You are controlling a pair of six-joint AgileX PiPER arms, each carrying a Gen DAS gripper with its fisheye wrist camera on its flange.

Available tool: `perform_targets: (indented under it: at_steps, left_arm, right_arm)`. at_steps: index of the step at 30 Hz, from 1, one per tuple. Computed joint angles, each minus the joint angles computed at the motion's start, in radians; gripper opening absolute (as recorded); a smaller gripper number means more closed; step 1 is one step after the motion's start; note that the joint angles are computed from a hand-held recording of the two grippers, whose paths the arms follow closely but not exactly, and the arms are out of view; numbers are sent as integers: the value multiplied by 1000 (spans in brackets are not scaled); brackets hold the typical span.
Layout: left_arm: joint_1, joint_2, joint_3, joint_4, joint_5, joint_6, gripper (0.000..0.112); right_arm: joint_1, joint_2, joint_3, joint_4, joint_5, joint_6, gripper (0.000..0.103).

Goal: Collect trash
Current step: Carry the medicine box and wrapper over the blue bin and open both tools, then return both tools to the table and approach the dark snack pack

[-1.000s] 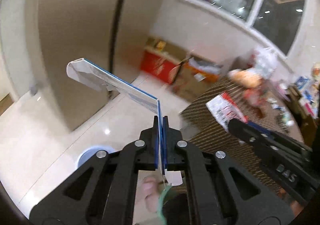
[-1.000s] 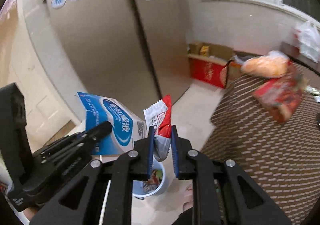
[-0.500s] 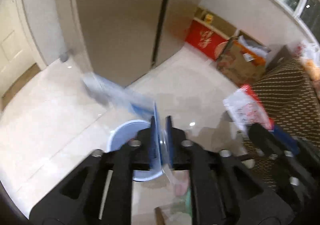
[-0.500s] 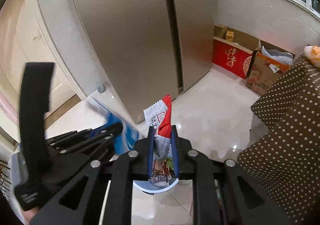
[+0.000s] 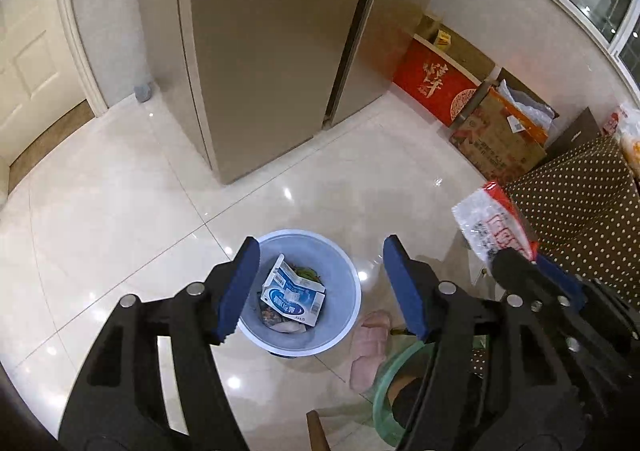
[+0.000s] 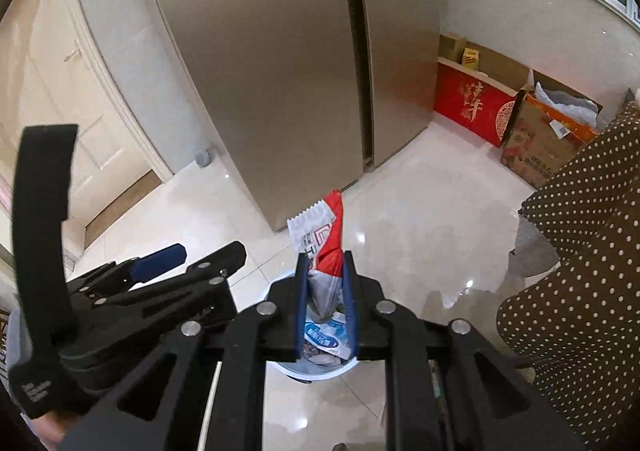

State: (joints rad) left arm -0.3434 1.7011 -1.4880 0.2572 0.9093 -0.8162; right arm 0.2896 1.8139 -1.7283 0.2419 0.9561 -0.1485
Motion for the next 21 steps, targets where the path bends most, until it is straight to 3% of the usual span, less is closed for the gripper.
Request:
perform_targets:
  at_steps: [7,9,11,13,21]
  left_arm:
    - [27,-80,45,22,-3,-35,64]
    - [30,-93,45,39,10,-61,64]
    - [36,-107,42,61,30,-91,65]
    - [44,-115,38,58,39,-94,66]
    - [-15,-107,-31,53,74,-95,67]
  right_arm:
    - [31,34,-66,3,6,12,19]
    - [39,35,-74,8,-8,13,25]
    - [52,30,-81,-21,-19,28,43]
    - [56,20,-84,-41,-26,28,50]
    - [-1,-62,-51,-63,-16,1,50]
